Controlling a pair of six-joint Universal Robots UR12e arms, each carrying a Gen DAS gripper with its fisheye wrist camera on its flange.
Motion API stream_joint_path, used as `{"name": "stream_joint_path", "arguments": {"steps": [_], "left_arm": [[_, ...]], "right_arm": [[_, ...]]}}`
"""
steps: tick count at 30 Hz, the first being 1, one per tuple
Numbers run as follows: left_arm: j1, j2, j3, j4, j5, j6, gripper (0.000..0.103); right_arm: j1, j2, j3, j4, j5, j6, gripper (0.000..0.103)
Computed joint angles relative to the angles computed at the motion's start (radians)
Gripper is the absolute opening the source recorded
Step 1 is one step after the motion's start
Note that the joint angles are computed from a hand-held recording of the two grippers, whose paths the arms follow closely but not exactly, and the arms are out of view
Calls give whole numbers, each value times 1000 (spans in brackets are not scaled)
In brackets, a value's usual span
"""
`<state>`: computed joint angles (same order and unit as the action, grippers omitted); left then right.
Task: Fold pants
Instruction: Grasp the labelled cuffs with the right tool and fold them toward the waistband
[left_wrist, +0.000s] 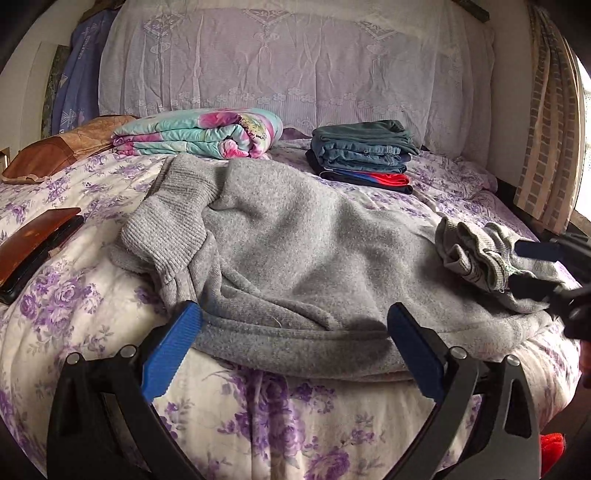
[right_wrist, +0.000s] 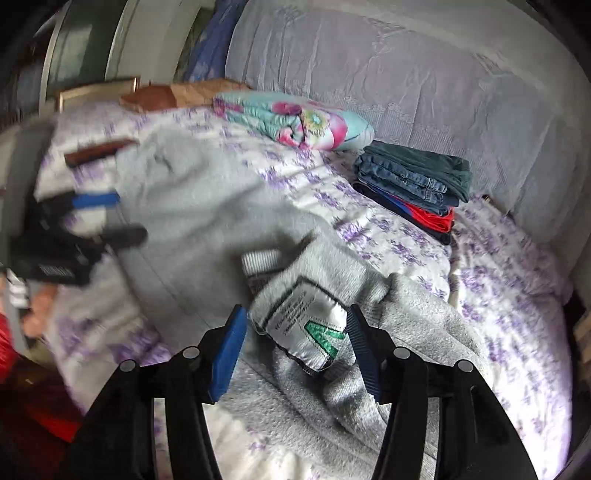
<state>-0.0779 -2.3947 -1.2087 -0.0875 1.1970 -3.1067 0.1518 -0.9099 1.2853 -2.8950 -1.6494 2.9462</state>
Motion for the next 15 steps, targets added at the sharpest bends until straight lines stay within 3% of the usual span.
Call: {"name": "stream_joint_path", "arguments": {"steps": [2, 5, 7, 9, 10, 13, 15], "left_arm": [[1, 0, -1, 2, -3, -3, 98], [0, 0, -1, -2, 3, -1, 98], [-2, 1, 0, -7, 11, 2, 98], [-4, 1, 1, -13, 21, 6, 98], [-5, 2, 1, -16, 26, 9, 98], [-9, 4, 7, -41, 42, 17, 98], [-10, 10, 13, -79, 54, 9, 98]], "right_arm": [[-9, -7, 1, -77, 8, 78, 64], [-3, 33, -52, -129, -100, 134, 65], [-1, 78, -114, -47, -131, 128, 65], [9, 141, -194, 118, -214, 55, 66], [6, 161, -205, 152, -211, 30, 68], [-8, 142, -207, 198, -152, 115, 73], [-11, 115, -168, 117, -118, 136, 73]]}}
